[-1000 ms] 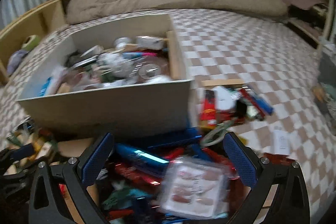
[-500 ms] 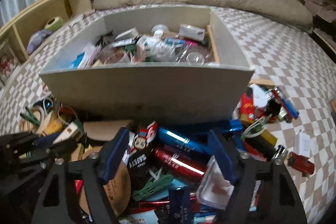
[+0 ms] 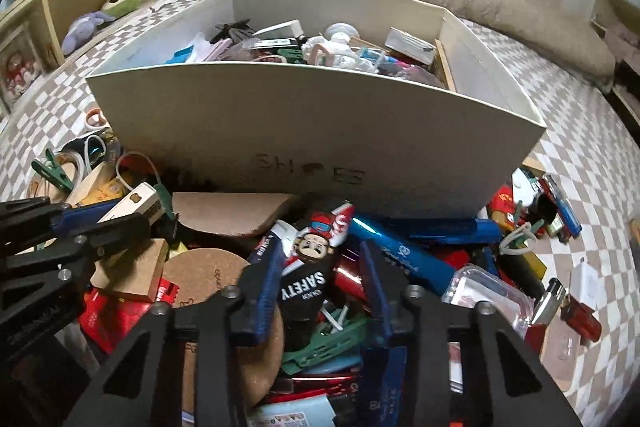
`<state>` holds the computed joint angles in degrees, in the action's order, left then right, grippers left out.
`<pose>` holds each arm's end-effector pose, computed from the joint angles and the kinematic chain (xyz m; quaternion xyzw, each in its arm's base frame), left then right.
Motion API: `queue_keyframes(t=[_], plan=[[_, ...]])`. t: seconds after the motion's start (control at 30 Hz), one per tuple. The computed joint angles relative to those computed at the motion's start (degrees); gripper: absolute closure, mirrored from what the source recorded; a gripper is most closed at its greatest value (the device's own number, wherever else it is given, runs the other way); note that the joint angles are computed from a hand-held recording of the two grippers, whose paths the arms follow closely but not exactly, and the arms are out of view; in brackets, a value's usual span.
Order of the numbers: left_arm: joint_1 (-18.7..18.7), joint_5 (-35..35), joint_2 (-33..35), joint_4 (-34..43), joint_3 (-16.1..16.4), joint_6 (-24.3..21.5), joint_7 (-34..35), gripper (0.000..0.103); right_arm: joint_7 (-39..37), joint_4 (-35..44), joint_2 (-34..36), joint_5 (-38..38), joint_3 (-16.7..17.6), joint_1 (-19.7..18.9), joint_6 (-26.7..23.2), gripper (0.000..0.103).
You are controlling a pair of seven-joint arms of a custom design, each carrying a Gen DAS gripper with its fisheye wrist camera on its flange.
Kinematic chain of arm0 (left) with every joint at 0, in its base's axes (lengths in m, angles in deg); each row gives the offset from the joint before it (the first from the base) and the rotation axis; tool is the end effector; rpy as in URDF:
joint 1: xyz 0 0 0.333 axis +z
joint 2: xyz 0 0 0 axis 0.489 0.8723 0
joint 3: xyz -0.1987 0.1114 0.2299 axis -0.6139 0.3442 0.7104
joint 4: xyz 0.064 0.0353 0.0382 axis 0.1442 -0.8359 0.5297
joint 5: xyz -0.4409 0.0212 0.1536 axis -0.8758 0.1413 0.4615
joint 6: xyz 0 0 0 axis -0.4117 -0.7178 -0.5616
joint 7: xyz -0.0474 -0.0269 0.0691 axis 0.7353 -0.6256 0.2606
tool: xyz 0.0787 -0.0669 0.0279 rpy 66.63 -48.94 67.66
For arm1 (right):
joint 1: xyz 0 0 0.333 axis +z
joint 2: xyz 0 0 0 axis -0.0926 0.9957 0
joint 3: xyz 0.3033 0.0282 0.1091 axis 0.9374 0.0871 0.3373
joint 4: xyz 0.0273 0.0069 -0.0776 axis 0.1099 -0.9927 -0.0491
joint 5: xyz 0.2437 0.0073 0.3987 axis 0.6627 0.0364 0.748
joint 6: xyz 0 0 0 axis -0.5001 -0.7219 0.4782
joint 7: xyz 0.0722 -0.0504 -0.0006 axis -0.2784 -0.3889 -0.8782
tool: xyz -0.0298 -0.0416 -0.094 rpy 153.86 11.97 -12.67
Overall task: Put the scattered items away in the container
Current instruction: 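Grasp the white rectangular box with the left tool while the right tool grasps the red-and-white marker, then lift the white box with the left tool while the right tool drops the marker into the shoe box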
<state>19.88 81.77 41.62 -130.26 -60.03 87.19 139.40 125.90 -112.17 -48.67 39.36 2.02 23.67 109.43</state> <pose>0.6225 -0.2368 0.6007 -0.6762 0.6667 -0.2683 0.1624 0.6656 0.4354 0.5289 -0.8157 0.4869 -0.1780 0.2567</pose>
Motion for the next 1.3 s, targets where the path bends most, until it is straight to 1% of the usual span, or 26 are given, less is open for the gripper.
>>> queue_keyframes(t=[0.17, 0.3, 0.33, 0.47, 0.73, 0.83, 0.9, 0.97, 1.1, 1.3], plan=[[0.08, 0.49, -0.35, -0.32, 0.04, 0.54, -0.73, 0.082, 0.01, -0.34, -0.2, 1.23, 0.29, -0.47, 0.7, 0.074], [0.23, 0.3, -0.68, -0.6, 0.15, 1.35, -1.25, 0.082, -0.29, -0.75, -0.6, 3.55, 0.73, -1.23, 1.68, 0.079], [0.27, -0.08, -0.84, -0.76, 0.21, 1.79, -1.15, 0.082, -0.26, -0.92, -0.74, 3.84, 0.74, -1.32, 2.08, 0.086], [0.44, -0.25, -1.5, -1.42, 0.22, 3.04, -1.42, 0.082, -0.77, -1.13, -1.01, 5.28, 1.02, -1.74, 2.68, 0.088], [0.5, -1.06, -1.78, -1.8, 0.19, 3.83, -1.14, 0.082, -4.23, -0.52, -0.66, 8.61, 2.05, -2.46, 0.89, 0.088], [0.47, -1.08, -1.73, -1.76, 0.15, 3.85, -0.96, 0.082, -7.47, 0.72, 0.1, 11.3, 3.03, -3.13, -2.22, 0.088], [0.44, -1.1, -1.65, -1.7, 0.12, 3.72, -0.85, 0.082, -7.76, 0.77, 0.32, 10.0, 2.42, -2.26, -2.89, 0.088], [0.4, -1.31, -1.53, -1.59, 0.12, 3.56, -0.67, 0.082, -7.5, 0.51, 0.18, 8.58, 1.9, -1.52, -2.47, 0.088], [0.33, -1.49, -1.55, -1.65, 0.11, 3.69, -0.48, 0.082, -7.25, -0.32, -0.27, 10.06, 2.08, -1.98, -0.94, 0.09], [0.47, -1.57, -2.18, -2.29, 0.18, 4.93, -1.04, 0.082, -6.57, -2.72, -2.48, 12.62, 2.41, -3.15, 4.5, 0.09]])
